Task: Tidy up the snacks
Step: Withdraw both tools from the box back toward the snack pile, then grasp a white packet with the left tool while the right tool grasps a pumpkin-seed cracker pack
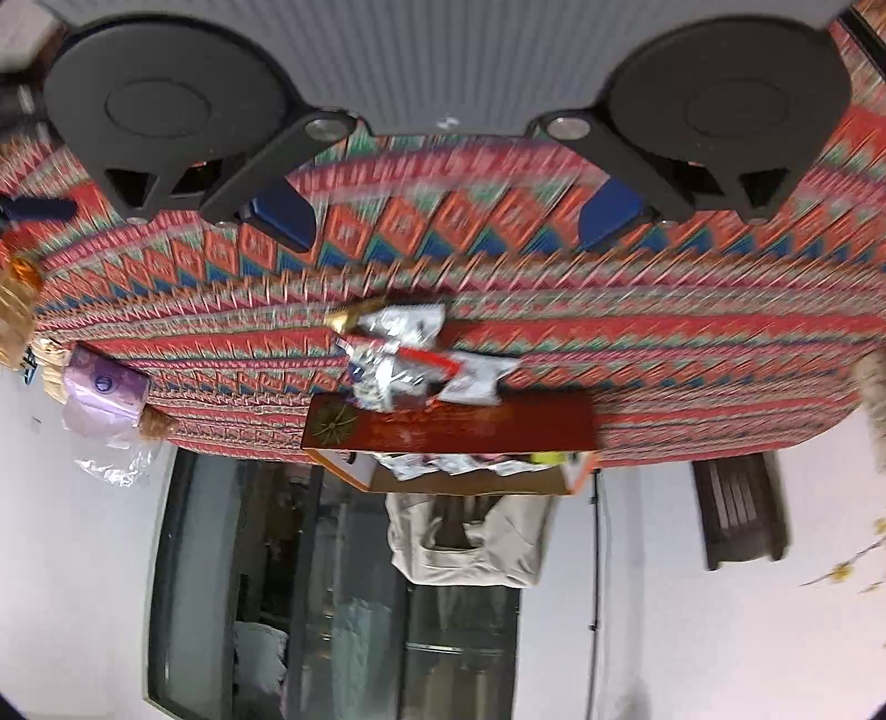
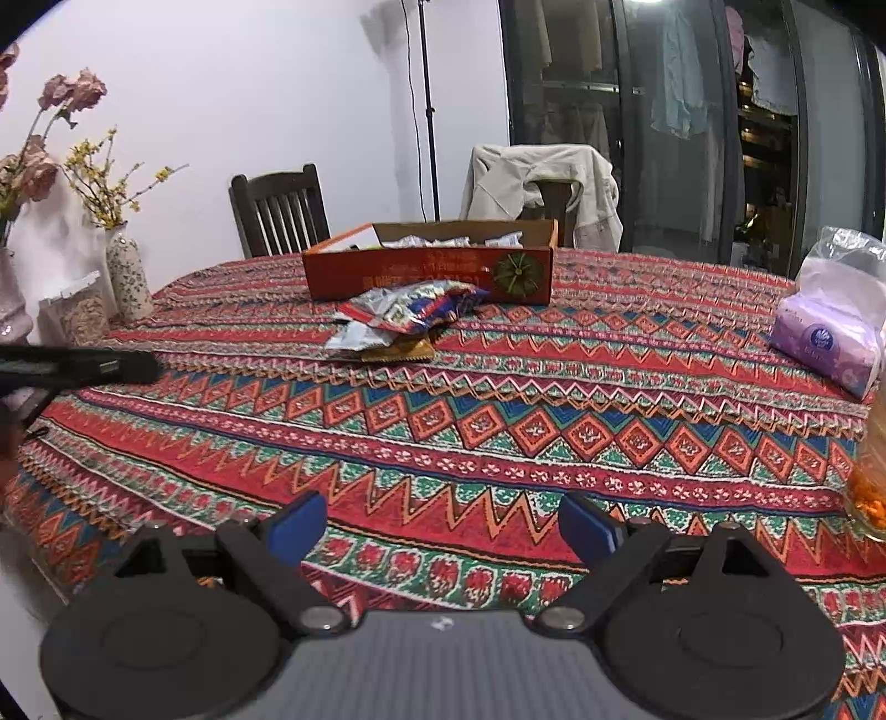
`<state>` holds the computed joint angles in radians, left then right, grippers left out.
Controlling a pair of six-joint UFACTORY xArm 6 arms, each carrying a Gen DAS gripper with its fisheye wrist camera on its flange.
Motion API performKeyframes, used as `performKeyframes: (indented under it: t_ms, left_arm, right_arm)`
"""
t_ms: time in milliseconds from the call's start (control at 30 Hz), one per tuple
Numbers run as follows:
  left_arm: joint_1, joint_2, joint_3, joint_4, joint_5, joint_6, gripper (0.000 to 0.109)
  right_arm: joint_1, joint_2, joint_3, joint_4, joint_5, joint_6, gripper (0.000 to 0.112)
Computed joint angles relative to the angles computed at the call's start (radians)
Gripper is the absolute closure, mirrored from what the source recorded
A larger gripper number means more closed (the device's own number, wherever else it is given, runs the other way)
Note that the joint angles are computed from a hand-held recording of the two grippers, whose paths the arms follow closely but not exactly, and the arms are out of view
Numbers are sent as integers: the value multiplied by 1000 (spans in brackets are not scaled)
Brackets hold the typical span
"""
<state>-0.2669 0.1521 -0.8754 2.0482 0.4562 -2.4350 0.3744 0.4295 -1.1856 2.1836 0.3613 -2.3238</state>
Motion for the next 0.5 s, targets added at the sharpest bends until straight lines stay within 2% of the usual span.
performKeyframes:
  t_ms: [100,167,267,400,433,467,500]
  left_arm:
    - [52,171,-193,1,-66,52,6]
    - [77,276,-314,-98,-93,178,6]
    - [96,385,-441,-190,-102,297,8]
    - [138,463,-546,-173,-194,277,10]
    - [143,479,-566,-170,-205,282,18]
    - [147,493,-581,-182,-215,308,32]
    - [154,502,-591,-167,-234,307,36]
  right_arm:
    - [3,49,-57,-34,-23,33,22]
    - [2,79,-91,-55,-37,59,22]
    - [-1,119,-143,-97,-51,115,22]
    - [-1,178,-218,-187,-66,223,22]
    - [1,197,-242,-222,-68,260,22]
    - [3,218,-268,-260,-69,302,22]
    - [5,239,-294,-301,-69,349,22]
